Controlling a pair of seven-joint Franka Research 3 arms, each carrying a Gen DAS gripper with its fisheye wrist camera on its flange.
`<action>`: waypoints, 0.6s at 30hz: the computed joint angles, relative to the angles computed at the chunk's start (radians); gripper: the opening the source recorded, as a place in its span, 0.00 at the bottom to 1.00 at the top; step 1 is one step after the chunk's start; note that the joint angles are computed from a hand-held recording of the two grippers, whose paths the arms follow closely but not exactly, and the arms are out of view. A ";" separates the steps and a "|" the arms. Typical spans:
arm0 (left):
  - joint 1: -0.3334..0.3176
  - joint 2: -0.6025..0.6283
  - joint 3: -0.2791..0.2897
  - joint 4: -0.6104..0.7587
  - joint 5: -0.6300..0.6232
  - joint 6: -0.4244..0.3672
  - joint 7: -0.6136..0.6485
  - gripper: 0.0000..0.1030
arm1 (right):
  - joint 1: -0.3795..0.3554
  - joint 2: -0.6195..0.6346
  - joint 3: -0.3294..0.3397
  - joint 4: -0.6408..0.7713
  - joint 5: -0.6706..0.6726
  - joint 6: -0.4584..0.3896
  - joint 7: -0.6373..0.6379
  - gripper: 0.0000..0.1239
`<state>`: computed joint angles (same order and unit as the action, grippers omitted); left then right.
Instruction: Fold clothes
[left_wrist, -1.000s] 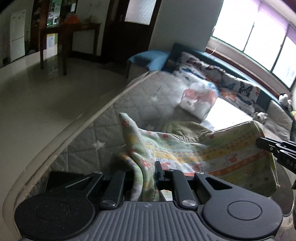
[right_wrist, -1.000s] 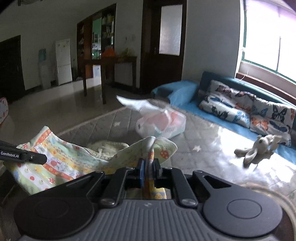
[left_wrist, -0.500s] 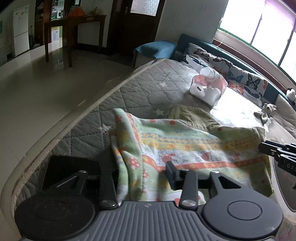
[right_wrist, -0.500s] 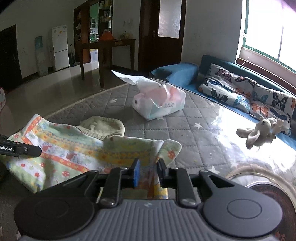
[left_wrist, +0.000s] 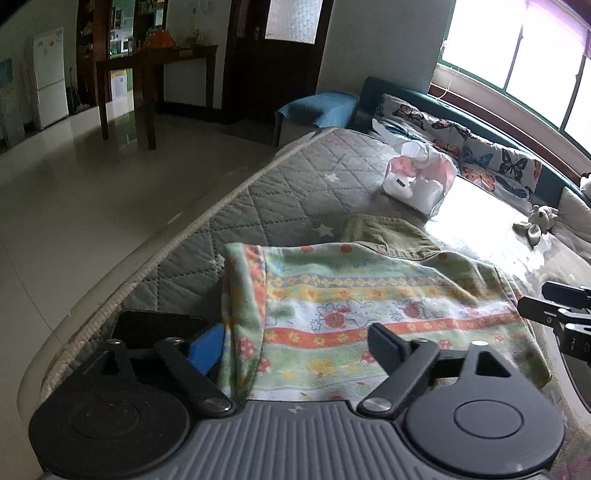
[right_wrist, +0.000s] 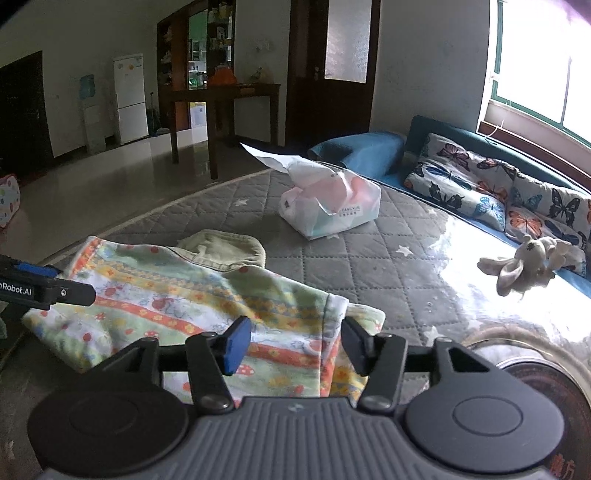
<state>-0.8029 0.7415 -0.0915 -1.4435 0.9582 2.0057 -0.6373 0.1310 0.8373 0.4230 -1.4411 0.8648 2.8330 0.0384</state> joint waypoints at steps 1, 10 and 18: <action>-0.006 0.005 0.002 0.012 0.002 -0.015 0.007 0.93 | -0.008 -0.003 0.008 -0.008 0.006 0.003 -0.011 0.48; -0.059 0.070 0.019 0.143 0.015 -0.139 0.096 1.00 | -0.070 -0.043 0.066 -0.078 0.116 0.012 -0.145 0.62; -0.106 0.120 0.043 0.235 0.026 -0.225 0.137 1.00 | -0.105 -0.088 0.090 -0.144 0.294 0.012 -0.328 0.77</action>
<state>-0.9085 0.8611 -0.0487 -1.2087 0.9838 1.7812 -0.5005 0.0265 0.7498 0.5132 -1.5850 1.1588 2.8455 -0.2898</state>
